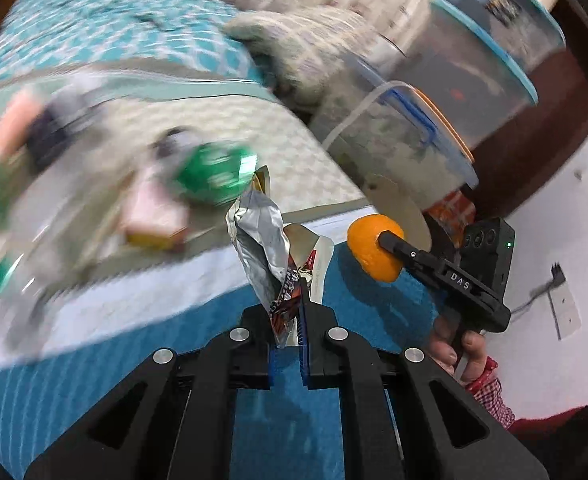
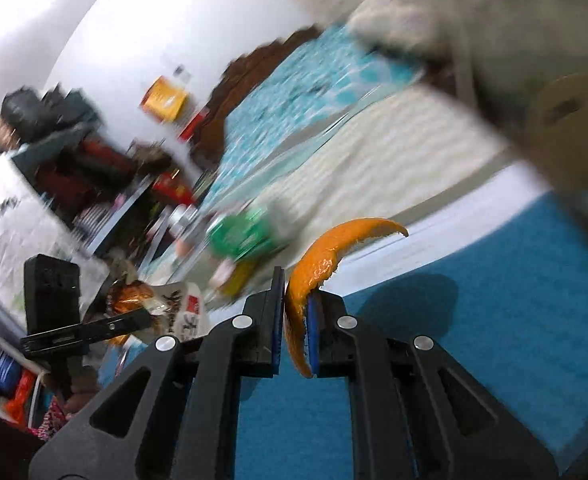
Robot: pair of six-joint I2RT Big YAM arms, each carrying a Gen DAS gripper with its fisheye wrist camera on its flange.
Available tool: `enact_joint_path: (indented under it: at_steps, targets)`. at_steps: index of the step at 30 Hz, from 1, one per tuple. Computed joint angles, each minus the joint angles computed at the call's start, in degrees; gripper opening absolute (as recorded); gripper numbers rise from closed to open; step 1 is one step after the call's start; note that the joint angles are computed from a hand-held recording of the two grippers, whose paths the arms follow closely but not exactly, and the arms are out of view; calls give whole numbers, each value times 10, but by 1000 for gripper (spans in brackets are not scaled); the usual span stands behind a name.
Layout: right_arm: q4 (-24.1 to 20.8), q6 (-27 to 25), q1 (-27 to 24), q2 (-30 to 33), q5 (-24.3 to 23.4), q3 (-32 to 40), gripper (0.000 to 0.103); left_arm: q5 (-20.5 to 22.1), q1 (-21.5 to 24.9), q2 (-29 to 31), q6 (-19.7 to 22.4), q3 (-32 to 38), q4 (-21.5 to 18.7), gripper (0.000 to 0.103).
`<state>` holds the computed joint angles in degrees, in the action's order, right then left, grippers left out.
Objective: Collect trash
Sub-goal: 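Carry the wrapper and peel over the beige bin and open both tools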
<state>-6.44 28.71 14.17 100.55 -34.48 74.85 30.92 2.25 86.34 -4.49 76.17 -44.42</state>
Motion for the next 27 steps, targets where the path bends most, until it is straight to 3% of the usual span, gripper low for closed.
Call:
enact_joint_path:
  at_steps: [6,11,14,16,17,18,20,22,27]
  targets:
    - [-21,-26,-91,-19,79,-2,12,-14,-98,130,22,183,-32,7]
    - [-74,-62,-139,13,123,42,14,-43,-171,294,36,430,-120,7]
    - [-88,-61,-150,37,122,61,16,-65,-199,376,46,554,-176,8]
    - [-101,-42,-159,56,103,75,17,-100,-217,436,45,646,-219,19]
    - [-102,-33,-163,63,97,80,25,-108,-222,461,43,684,-240,42]
    - [-95,-28,-166,59,95,70,47,-118,-227,480,38,712,-251,51]
    - [-64,-16,-166,54,111,57,79,-126,-233,494,40,730,-254,51]
    - [-37,-19,-165,44,133,43,79,-121,-235,485,47,711,-247,51]
    - [5,0,-163,13,129,12,79,-97,-217,380,57,539,-158,52]
